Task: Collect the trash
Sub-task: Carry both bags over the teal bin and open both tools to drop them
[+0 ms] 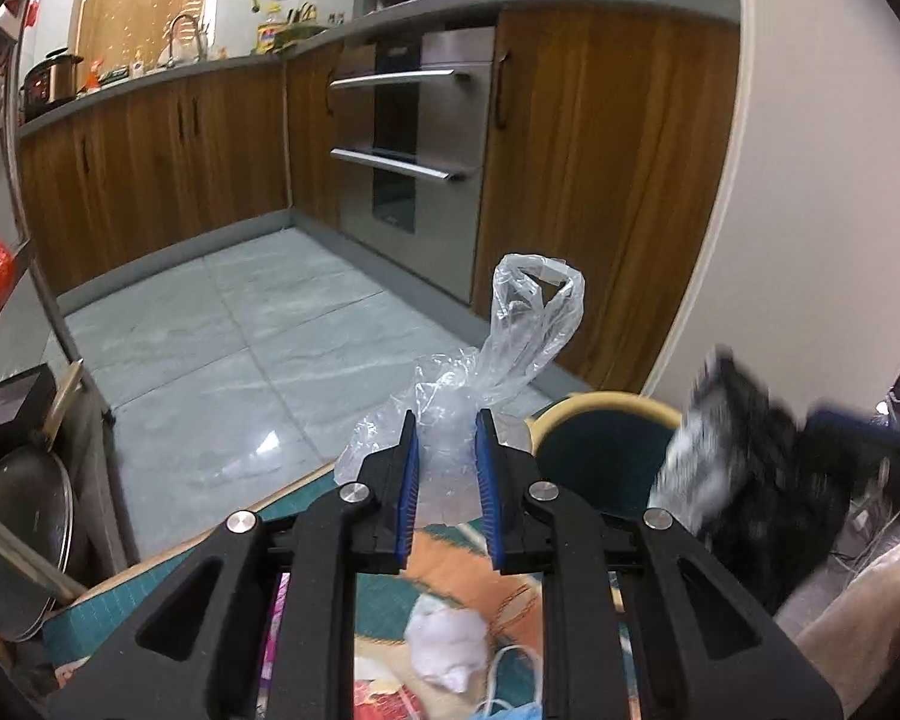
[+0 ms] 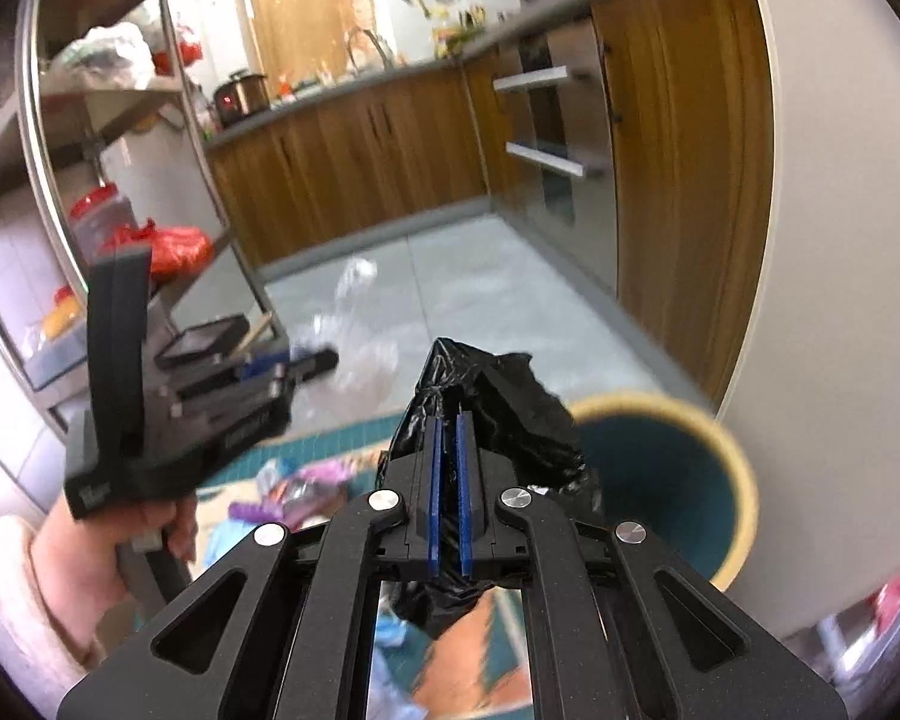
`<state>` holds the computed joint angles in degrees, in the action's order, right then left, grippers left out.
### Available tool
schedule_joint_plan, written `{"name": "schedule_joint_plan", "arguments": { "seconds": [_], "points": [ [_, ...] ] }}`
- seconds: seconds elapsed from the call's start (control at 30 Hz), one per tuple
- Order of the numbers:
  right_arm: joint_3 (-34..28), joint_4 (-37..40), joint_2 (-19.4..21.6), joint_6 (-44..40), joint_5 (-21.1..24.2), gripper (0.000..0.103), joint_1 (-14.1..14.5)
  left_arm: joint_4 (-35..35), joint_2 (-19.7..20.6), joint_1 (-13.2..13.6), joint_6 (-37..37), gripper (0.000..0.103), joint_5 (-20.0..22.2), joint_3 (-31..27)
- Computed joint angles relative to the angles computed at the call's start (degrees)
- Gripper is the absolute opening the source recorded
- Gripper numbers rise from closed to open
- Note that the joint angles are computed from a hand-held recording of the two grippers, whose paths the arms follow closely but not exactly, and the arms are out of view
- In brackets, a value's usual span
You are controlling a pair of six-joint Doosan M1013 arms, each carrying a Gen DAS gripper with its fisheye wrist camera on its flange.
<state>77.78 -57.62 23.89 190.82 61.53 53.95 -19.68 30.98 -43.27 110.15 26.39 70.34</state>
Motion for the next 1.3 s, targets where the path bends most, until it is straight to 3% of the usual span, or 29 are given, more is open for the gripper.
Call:
{"name": "schedule_joint_plan", "arguments": {
  "seconds": [0.17,0.37,0.63,0.87,1.07,1.27,1.3],
  "points": [
    [1.2,-3.6,-1.6,-2.6,4.7,0.006,-0.5,-5.0,0.3,-0.8,5.5,0.017,1.2,-0.8],
    [4.4,-0.5,-2.5,0.1,8.9,0.006,-3.0,-7.7,1.8,-1.6,8.8,0.018,3.8,-1.9],
    [8.3,9.1,-2.7,-2.7,2.6,0.006,-7.6,-9.4,5.3,-2.6,9.1,0.017,8.3,-4.8],
    [9.1,14.5,-2.4,-3.0,-0.2,0.006,-9.6,-9.9,7.4,-4.1,10.3,0.017,10.7,-6.2],
    [8.4,16.6,-1.8,-4.1,1.1,0.006,-9.9,-7.6,7.9,-5.1,10.1,0.020,11.1,-6.1],
    [8.3,15.9,-1.8,-2.7,2.2,0.010,-9.2,-8.2,7.3,-4.5,9.4,0.025,11.1,-5.3],
    [8.3,15.7,-1.9,-2.6,2.6,0.014,-9.1,-8.6,7.0,-4.3,9.1,0.027,11.0,-5.0]
  ]
}}
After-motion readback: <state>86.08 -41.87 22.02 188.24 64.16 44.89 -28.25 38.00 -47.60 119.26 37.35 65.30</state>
